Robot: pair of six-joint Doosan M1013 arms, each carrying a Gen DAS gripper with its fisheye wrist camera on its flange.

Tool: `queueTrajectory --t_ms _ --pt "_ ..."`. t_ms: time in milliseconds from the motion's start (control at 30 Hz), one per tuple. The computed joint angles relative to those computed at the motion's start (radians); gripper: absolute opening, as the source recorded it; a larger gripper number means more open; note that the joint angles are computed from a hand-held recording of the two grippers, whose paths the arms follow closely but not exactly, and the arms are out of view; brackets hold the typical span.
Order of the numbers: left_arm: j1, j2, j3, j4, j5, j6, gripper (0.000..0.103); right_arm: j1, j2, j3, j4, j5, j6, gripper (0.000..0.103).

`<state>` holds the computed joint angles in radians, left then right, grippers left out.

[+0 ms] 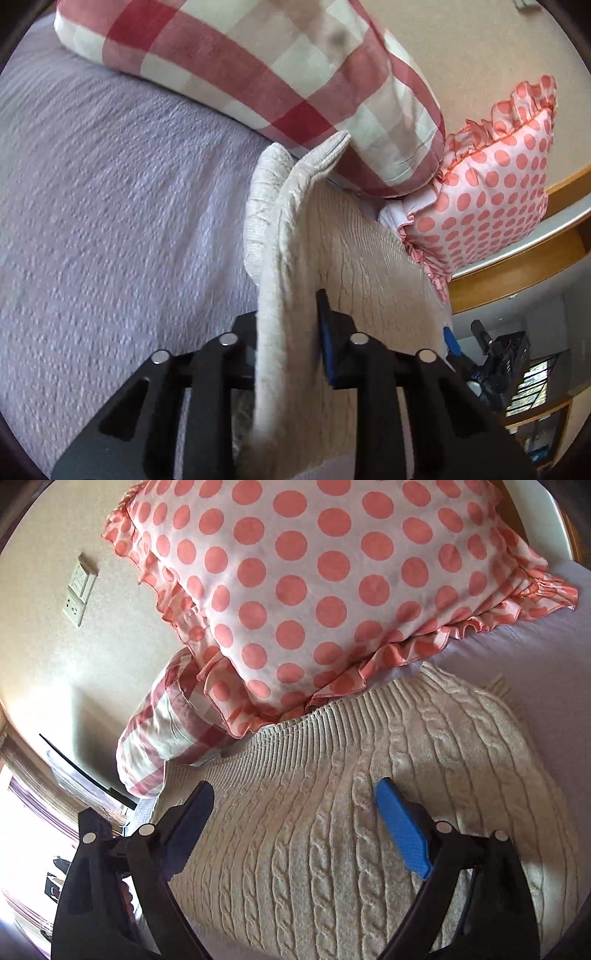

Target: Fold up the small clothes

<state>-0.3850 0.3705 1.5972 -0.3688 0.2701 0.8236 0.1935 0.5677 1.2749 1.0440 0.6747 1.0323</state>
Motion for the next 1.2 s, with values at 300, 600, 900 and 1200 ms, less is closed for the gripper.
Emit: queueTrajectory --t_ms 300,600,900,1200 --pt "-0.059 0.013 -0.204 0.286 0.115 -0.167 0.013 -0.049 -0.042 0.045 0.185 -0.024 -0.148 0.091" --pt "-0.181 0.465 -0.947 -0.016 0.478 0.204 0.016 -0.141 -0.059 0.087 0.217 -0.115 -0.06 0.091" --pt "-0.228 0.29 -0.685 0.237 0.348 0.319 0.041 -0.173 -0.028 0.028 0.153 0.054 -0.004 0.09" --pt "-0.265 0.26 -0.551 0.421 0.406 0.333 0.044 -0.104 0.035 -0.085 -0.249 0.112 0.197 0.036"
